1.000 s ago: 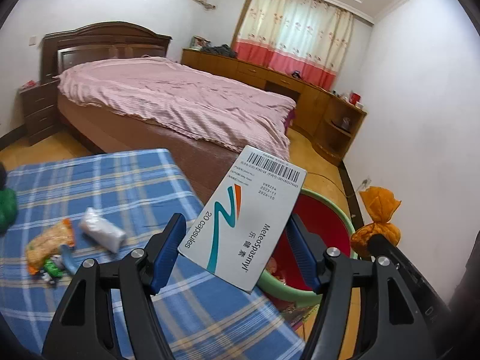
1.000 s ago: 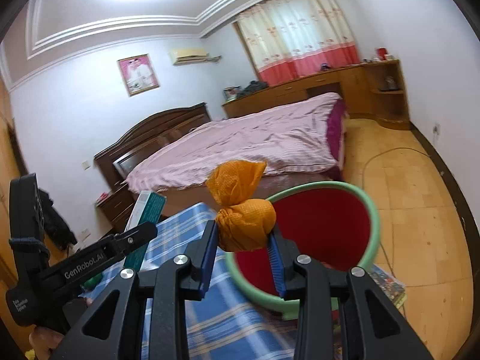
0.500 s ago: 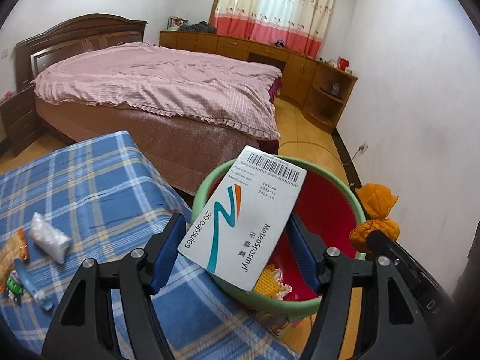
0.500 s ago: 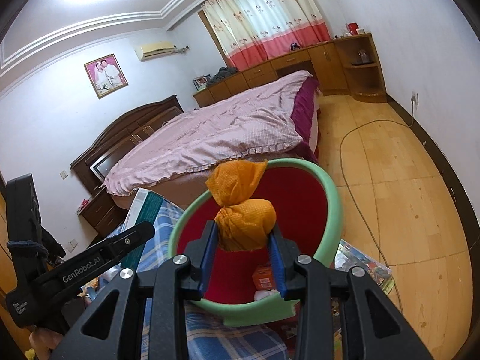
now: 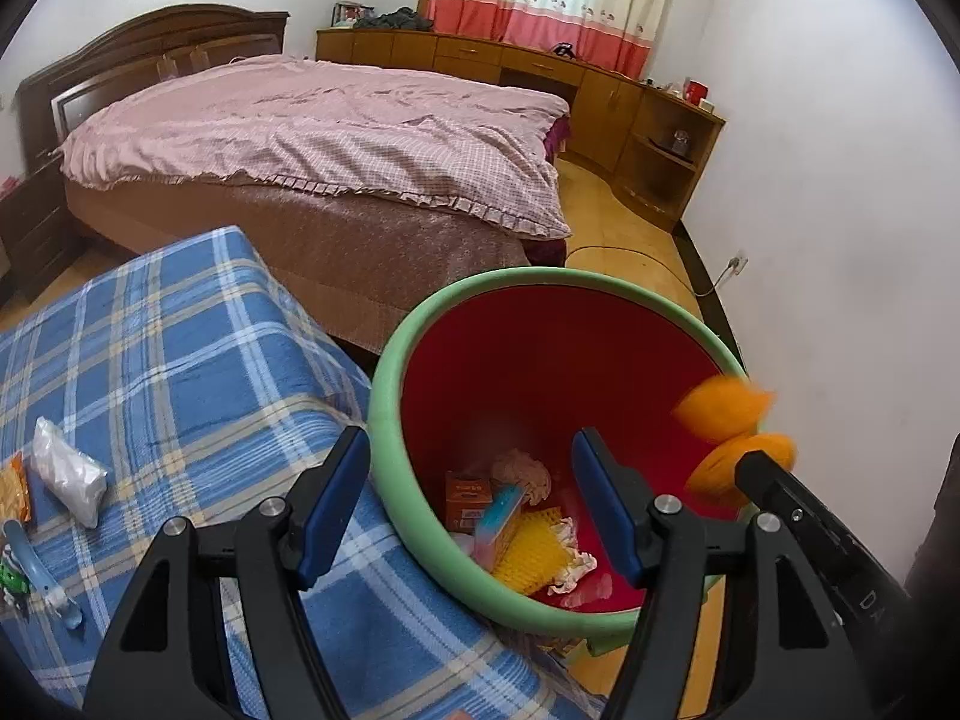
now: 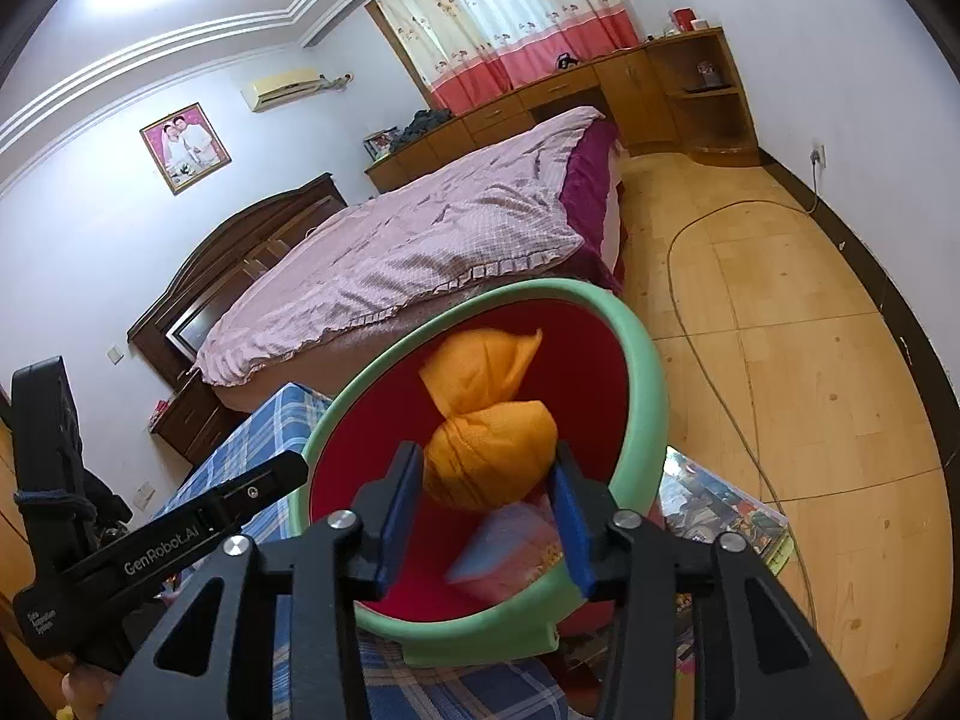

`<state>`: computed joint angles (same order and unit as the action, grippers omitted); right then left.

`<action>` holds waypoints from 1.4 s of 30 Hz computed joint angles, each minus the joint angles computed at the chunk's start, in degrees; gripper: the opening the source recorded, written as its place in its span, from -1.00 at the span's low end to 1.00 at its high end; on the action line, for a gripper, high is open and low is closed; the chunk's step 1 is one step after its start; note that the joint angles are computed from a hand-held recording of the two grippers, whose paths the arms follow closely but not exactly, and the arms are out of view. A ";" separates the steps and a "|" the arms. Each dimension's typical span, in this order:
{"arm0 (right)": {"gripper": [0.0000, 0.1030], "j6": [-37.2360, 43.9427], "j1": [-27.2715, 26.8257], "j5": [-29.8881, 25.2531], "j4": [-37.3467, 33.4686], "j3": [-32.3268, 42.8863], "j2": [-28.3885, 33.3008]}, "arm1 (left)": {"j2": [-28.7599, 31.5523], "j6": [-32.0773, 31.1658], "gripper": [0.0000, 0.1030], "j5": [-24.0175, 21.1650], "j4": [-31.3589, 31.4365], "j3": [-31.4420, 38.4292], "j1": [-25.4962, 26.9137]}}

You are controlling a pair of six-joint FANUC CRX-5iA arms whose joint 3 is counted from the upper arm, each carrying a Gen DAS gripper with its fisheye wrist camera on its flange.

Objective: Collect trash
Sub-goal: 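Open both tools to drop the box and mesh bag into the bin, then move both tools back over the table toward the snack bag and plastic bag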

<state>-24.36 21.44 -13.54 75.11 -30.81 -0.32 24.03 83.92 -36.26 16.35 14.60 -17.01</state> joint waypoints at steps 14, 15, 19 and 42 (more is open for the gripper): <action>0.20 -1.79 1.77 -1.22 3.36 -0.72 -2.08 | -5.72 2.29 0.35 0.30 -1.94 -4.76 1.66; 0.21 -2.18 1.95 -1.25 4.07 -0.73 -2.36 | -6.10 2.70 0.35 0.29 -2.60 -4.83 1.67; 0.29 -2.52 2.94 -1.74 5.71 -0.62 -3.27 | -8.56 4.18 0.35 0.87 -4.46 -6.36 2.03; 0.50 -1.51 11.73 -6.42 7.69 -0.08 -7.36 | -24.73 8.67 0.35 5.45 -6.48 -19.99 8.26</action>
<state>-25.87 33.17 -19.96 82.80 -30.89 -7.69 -0.70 92.58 -30.81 9.87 -5.39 -8.74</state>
